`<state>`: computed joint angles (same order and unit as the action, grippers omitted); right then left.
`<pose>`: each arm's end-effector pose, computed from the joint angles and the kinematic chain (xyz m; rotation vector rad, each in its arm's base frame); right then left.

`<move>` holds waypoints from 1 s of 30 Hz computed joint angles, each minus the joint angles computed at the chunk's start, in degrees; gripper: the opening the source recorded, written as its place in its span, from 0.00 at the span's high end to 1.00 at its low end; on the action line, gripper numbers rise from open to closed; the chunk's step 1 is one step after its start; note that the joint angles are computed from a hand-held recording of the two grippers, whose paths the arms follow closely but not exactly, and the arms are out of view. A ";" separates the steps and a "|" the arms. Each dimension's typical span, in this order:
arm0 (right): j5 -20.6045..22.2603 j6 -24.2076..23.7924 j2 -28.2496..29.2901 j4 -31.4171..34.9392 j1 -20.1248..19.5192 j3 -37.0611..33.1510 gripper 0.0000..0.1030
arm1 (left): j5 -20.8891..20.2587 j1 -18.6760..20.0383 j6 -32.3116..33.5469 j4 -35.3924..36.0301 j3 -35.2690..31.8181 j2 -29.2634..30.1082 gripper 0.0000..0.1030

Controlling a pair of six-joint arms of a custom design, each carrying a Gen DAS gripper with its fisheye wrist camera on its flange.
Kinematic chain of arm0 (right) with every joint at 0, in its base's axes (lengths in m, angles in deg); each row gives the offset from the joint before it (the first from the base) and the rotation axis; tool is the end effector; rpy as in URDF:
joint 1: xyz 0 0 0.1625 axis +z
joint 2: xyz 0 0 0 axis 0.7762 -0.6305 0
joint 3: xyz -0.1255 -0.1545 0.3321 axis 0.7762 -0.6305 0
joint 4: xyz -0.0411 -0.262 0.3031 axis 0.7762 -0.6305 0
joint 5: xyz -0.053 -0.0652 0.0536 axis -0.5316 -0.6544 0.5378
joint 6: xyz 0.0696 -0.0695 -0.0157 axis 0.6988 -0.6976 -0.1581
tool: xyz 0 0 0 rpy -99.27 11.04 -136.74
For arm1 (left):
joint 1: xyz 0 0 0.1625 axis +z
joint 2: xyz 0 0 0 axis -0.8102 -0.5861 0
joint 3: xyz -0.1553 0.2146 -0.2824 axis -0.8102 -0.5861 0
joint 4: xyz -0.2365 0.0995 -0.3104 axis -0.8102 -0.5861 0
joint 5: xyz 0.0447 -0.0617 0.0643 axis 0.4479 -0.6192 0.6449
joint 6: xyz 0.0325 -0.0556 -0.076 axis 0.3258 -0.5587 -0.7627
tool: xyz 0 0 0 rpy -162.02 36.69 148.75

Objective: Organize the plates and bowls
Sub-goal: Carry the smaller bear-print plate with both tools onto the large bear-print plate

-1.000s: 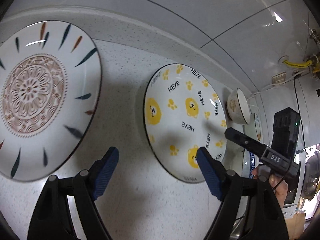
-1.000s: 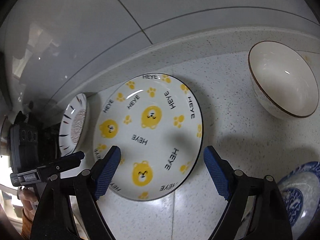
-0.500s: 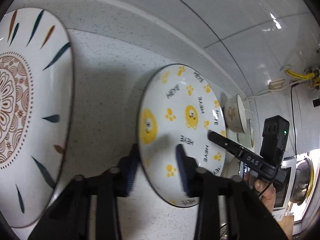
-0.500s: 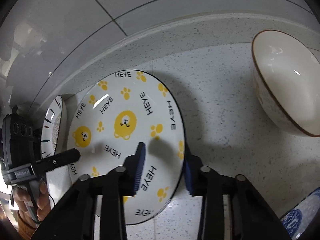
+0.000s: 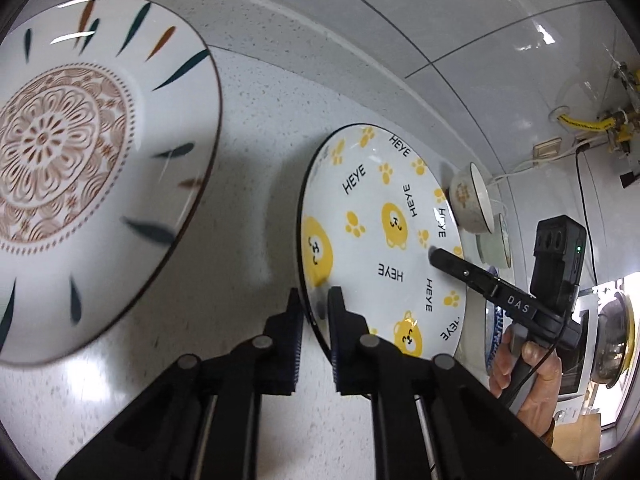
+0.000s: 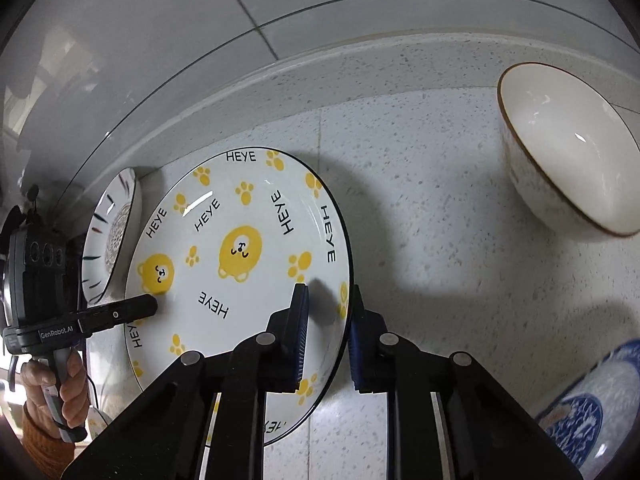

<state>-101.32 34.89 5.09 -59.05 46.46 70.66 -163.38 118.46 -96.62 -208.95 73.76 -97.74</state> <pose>0.1847 -0.6810 0.2664 0.3603 -2.7029 0.3623 -0.1581 -0.6887 0.1959 -0.0162 2.9991 -0.4491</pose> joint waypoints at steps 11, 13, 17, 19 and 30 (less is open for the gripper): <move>2.30 -1.42 -9.24 -1.88 5.19 12.68 0.84 | 2.55 -6.19 -4.63 -5.97 21.15 -19.87 0.89; 3.11 -1.74 -11.33 -1.37 7.14 15.20 0.84 | 3.69 -8.11 -6.29 -5.62 25.63 -25.77 0.89; 5.49 -1.62 -15.25 -1.00 10.56 20.87 0.84 | 6.72 -12.65 -10.90 -0.60 32.94 -37.06 0.90; 6.47 -1.52 -16.81 -0.90 12.17 23.80 0.84 | 8.10 -14.92 -14.07 2.35 36.98 -43.45 0.90; 9.01 2.91 -17.02 -3.29 14.26 35.21 0.85 | 8.94 -16.34 -22.78 15.51 51.32 -66.18 0.90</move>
